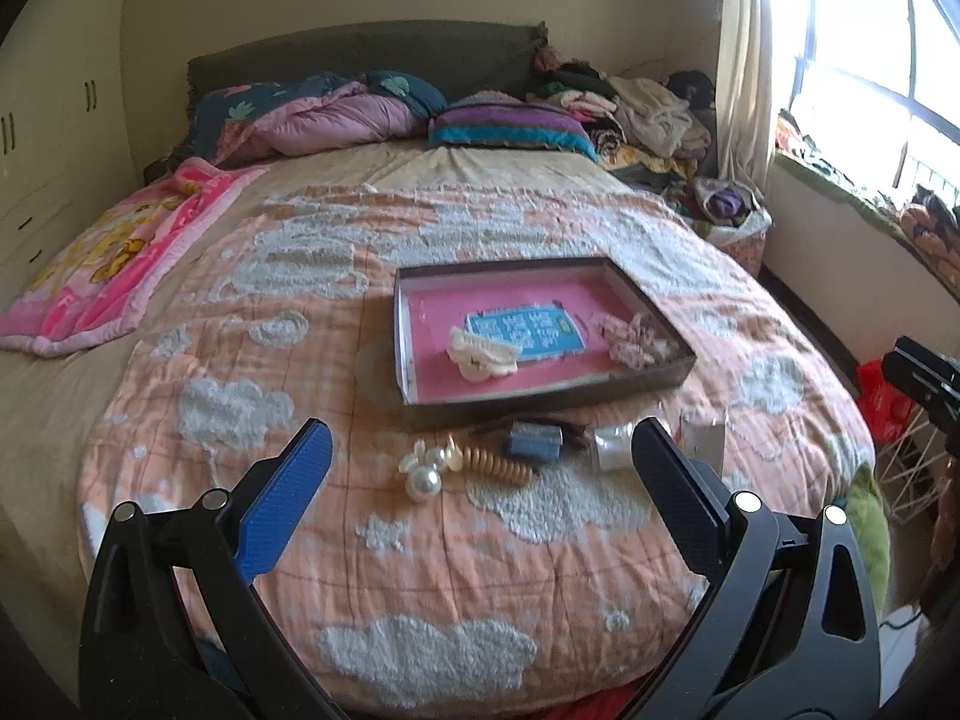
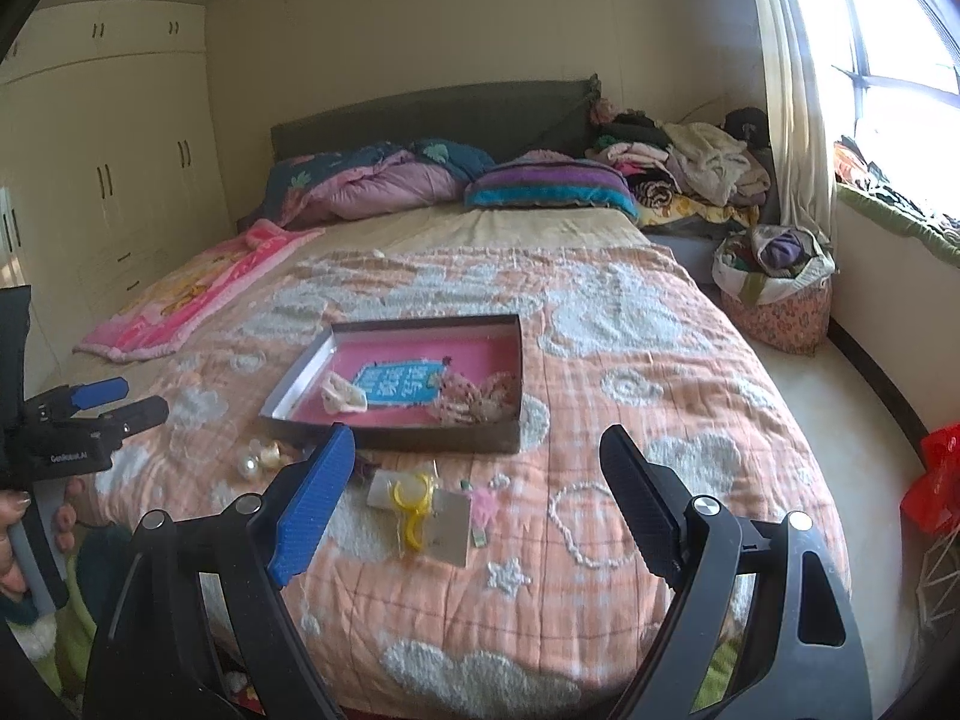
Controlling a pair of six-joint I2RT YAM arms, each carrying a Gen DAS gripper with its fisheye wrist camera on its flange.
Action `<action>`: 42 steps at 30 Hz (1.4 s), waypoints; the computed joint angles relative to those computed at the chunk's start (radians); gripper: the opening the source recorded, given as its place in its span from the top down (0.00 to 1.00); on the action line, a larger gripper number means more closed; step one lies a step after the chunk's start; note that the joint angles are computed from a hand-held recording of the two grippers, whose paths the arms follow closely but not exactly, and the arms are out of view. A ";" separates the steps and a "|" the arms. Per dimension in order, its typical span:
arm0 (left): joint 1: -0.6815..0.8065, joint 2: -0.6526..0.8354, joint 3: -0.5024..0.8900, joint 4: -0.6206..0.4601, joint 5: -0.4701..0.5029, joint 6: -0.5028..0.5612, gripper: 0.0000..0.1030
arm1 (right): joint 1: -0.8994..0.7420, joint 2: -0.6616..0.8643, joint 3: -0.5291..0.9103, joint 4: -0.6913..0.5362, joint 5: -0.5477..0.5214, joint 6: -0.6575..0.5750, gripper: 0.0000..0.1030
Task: Organize jewelry
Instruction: 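Withdraw both open tools from the tray back toward the remaining accessories, then grasp the clear packet with the right tool while the left tool grasps the pearl clip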
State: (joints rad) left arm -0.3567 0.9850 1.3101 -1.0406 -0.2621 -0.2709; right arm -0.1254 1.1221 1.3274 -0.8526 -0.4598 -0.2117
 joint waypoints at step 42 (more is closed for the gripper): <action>0.252 0.032 -0.329 0.204 0.205 0.117 0.09 | 0.249 0.238 -0.207 0.166 0.175 0.083 0.36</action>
State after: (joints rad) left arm -0.1045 1.0174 0.9812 -0.8365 -0.0571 -0.1542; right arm 0.1236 1.3597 1.1202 -0.6863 -0.2844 -0.1287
